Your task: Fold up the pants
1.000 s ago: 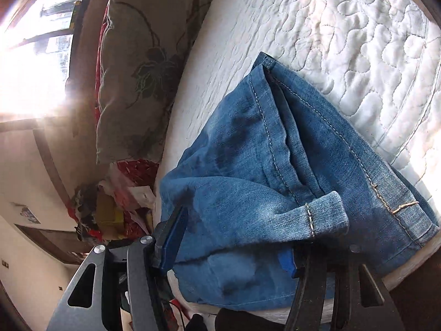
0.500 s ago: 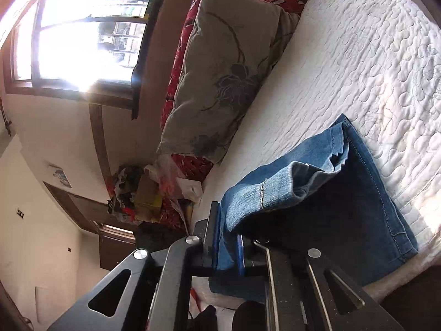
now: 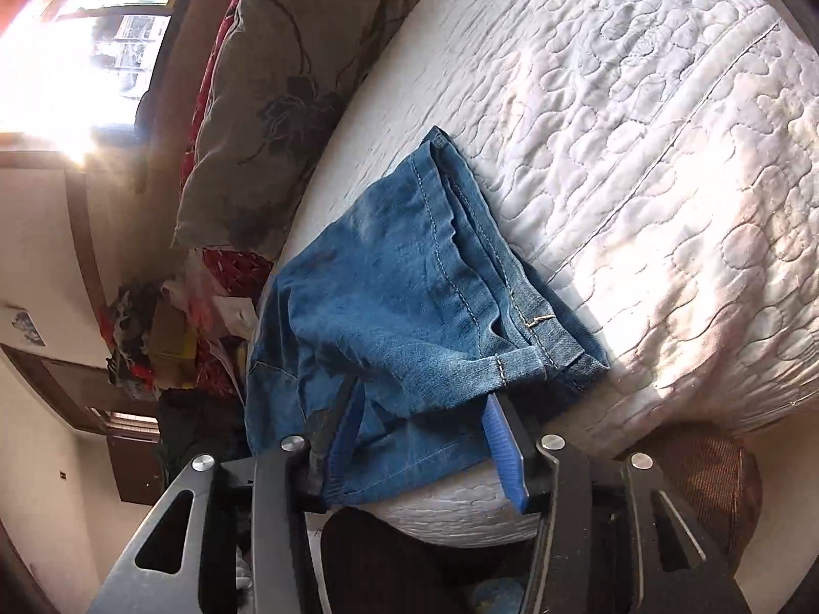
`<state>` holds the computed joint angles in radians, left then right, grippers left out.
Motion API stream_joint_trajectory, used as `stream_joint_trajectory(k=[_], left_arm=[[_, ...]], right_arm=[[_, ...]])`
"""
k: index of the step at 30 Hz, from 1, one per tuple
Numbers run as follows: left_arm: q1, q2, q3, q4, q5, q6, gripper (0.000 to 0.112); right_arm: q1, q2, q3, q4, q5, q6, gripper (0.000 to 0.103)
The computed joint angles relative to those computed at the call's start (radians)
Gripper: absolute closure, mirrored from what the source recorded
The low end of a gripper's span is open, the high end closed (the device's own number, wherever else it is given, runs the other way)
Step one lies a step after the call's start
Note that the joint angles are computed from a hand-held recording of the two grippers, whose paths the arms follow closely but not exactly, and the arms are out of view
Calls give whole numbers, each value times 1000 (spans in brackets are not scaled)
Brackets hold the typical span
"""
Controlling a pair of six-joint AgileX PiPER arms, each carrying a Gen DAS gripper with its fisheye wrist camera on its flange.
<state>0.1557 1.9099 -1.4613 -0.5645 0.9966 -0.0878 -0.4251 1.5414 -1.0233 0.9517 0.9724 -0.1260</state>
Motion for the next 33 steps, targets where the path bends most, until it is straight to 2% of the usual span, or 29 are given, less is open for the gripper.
stream_joint_trajectory(k=[2,5,10,13,14,16,17,18,19,22,25,28,31,33], left_arm=[[-26,-32,26,-45,-10,26,91],[-71,-41,66,-98,-22,47,67],[-125,53,34,-112,-27,5,66],[-147,103,-13,-70,-32,-63,66],[-152,118,-39,-49,-27,-92,68],[-165,148,-100,13,-8,-162,81],[-174,166,-148,65,20,-203,93],[-174,176,-171,78,35,-214,98],[-170,178,-185,77,52,-222,99],[-155,120,-152,58,54,-187,102],[-133,42,-90,32,54,-140,102],[-117,-9,-31,72,34,-147,102],[-103,40,-35,81,52,-167,102],[-83,69,-28,16,75,-127,102]], right_arm=[[-4,4,10,8,-6,-7,51],[6,17,28,29,-21,-18,51],[20,47,57,108,-68,-33,51],[5,56,101,203,-93,-78,51],[2,60,112,229,-99,-96,51],[5,70,107,232,-105,-117,63],[8,70,99,219,-113,-123,80],[6,73,92,222,-112,-140,94],[1,72,85,238,-104,-158,96],[-15,15,72,253,-92,-181,97],[-53,-56,69,254,-33,-182,97],[-95,-103,88,217,15,-172,95],[-109,-99,118,138,10,-135,92],[-104,-78,123,99,-6,-95,89]])
